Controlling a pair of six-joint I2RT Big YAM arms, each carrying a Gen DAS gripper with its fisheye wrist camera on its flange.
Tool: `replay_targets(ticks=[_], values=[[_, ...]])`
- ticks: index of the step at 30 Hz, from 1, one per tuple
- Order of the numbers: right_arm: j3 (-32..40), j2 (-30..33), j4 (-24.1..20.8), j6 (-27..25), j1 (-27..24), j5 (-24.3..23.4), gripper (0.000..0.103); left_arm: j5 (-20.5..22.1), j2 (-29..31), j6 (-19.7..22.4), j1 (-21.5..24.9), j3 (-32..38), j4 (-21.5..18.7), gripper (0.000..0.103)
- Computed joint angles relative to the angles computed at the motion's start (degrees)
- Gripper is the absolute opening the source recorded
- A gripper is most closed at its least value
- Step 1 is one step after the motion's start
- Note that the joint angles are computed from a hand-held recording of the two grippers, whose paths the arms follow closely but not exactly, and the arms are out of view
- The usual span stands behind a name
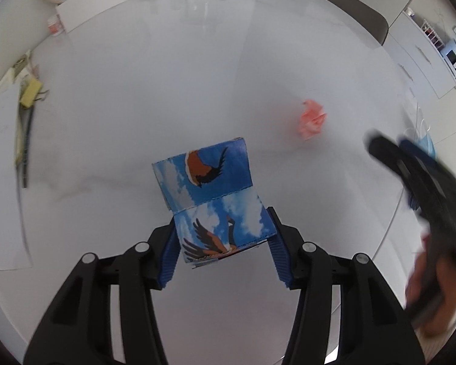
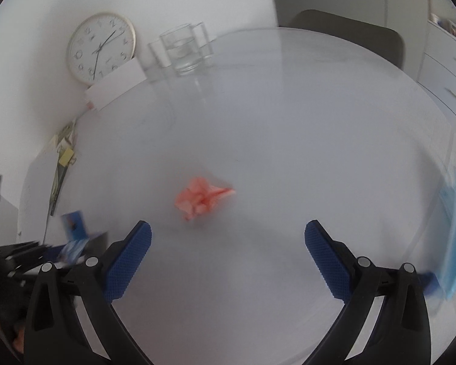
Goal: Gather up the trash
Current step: 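Grasp the blue-sky printed carton with the left tool while the right tool grasps the pink paper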
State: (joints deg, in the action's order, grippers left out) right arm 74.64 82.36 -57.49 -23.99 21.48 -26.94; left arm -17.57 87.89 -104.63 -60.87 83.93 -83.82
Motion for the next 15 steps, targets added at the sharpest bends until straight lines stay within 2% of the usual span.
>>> replay_targets(ticks=[5,7,8,10,11,13,15], values=[[0.4,2.8,2.9,1.1,6.1,4.8,0.092,0.3,-0.7,-0.2,-0.9,-1.2,-2.2,0.051],[0.3,3.5,3.7,0.9,7.5,6.9,0.082,0.4,-1.6,-0.3,-0.8,-2.4,-2.0,0.051],[0.4,4.0,3.7,0.8,8.3,8.1,0.079,0.3,-3.4,-2.2,-2.5,-4.3,-2.6,0.051],[0.4,4.5,3.9,0.5,9.1,10.0,0.060,-0.1,-3.5,-2.0,-2.4,-4.6,-2.4,0.051],[0.5,4.8,3.7,0.2,9.4,11.1,0.055,-0.2,-3.7,-1.9,-2.4,-4.9,-2.3,0.051],[0.3,5.0,3.5,0.2,9.3,11.7,0.028,-0.6,-4.3,-2.3,-3.1,-5.4,-2.3,0.051],[0.5,5.1,2.9,0.7,8.9,11.3,0.025,-1.1,-4.7,-2.3,-3.4,-5.7,-2.0,0.051]])
